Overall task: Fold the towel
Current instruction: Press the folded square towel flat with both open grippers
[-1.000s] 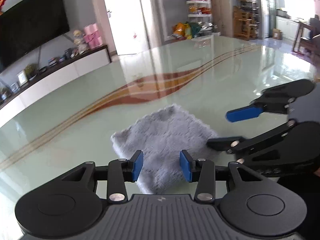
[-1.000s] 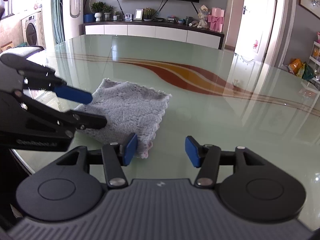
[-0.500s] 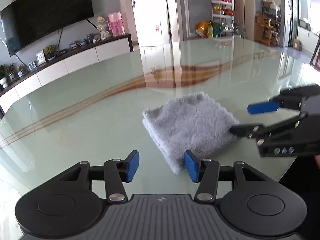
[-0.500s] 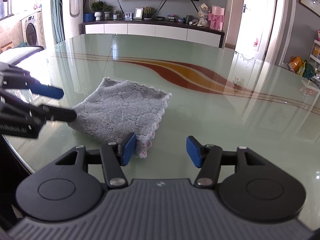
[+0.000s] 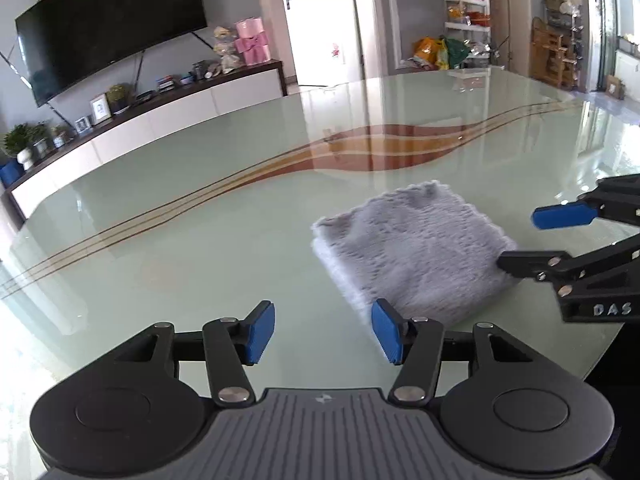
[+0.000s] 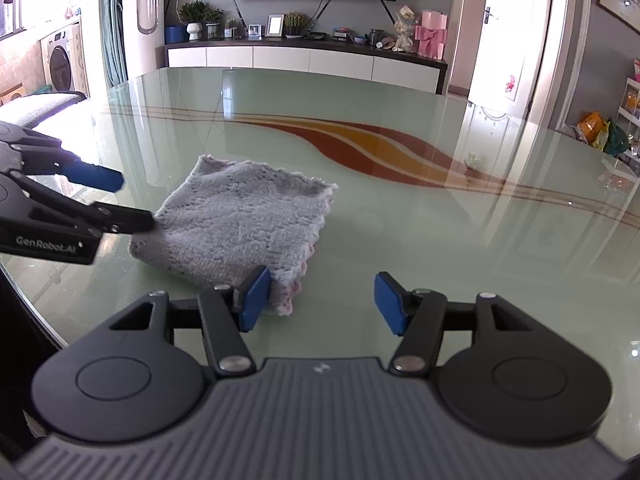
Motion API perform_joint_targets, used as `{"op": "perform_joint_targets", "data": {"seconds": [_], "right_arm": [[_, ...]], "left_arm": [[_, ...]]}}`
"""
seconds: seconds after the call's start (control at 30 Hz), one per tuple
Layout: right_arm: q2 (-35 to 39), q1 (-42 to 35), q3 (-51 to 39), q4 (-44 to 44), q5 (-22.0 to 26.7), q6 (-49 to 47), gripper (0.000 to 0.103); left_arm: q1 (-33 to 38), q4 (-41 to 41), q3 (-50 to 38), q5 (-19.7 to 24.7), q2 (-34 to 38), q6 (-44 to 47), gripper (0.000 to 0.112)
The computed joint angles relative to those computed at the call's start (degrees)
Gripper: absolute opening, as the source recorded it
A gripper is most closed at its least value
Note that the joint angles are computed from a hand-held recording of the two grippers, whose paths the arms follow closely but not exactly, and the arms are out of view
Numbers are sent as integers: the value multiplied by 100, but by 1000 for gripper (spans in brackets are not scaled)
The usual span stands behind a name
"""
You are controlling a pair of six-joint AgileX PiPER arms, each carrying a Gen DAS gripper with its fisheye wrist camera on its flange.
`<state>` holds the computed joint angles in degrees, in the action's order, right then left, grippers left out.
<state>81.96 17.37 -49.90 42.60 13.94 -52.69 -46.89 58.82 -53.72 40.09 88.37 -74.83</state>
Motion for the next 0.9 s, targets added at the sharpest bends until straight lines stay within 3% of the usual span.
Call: {"op": "perform_joint_targets", "data": {"seconds": [0.07,0.33,0.5,0.6,0.67,0.9], "right_arm": [[-79,11,15,382,-66,-425,56],[459,281,-464,-806,-136,779,58],[451,80,-485,-984,-129,1070,62],[330,-77,-499,-31,-44,170,62],[398,-73,-619,116,-67,-30,62],[1369,318,-1660,-1624,-169,1634,62]], "left_arm": [[33,-81,25,-144,-194,5,54],[5,-84,-412,-300,370,259,54],[224,35,-192,-566,252,131,59],[228,57,-191,-450,140,115,56],[352,137,-263,-553,92,53,56],[793,91,-1177,-704,878,515,56]]}}
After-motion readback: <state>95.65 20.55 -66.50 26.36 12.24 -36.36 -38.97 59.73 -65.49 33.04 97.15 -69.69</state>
